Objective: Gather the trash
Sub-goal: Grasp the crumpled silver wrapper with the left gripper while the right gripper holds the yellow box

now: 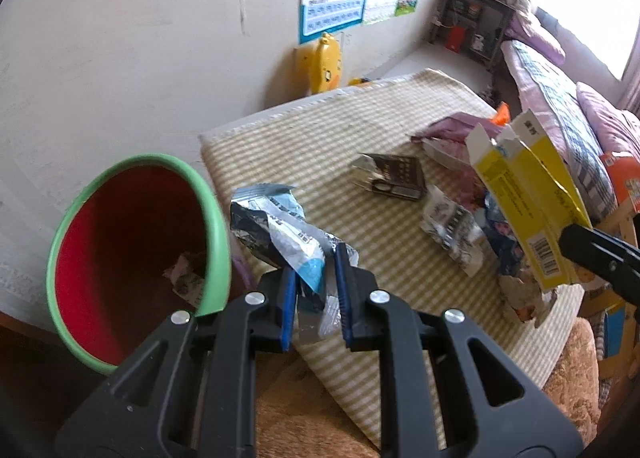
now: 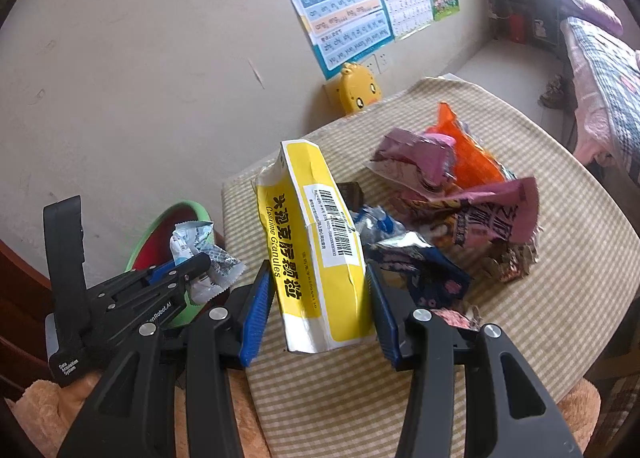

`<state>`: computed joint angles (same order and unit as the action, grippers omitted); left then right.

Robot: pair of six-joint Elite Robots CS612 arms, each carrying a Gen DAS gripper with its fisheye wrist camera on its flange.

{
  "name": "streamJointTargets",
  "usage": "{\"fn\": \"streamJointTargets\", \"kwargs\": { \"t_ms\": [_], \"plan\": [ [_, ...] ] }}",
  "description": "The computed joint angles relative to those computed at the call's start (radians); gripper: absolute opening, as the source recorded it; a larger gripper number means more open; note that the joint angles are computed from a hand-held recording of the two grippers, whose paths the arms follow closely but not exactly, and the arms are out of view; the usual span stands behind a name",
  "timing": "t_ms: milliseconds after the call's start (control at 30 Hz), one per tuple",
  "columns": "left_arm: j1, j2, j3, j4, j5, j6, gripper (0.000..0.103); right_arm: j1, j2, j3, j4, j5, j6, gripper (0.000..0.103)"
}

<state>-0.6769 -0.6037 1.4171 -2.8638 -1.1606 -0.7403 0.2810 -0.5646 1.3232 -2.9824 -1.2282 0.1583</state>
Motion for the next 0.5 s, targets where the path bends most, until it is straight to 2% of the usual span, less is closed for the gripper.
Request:
{"fn": "streamJointTargets", "kwargs": {
  "t_ms": [500],
  "plan": [
    [0.021, -0.028, 0.058, -0.030, 0.055, -0.081, 0.017, 0.023, 0.018, -0.058, 0.049, 0.009, -0.043, 0.044]
  ]
}}
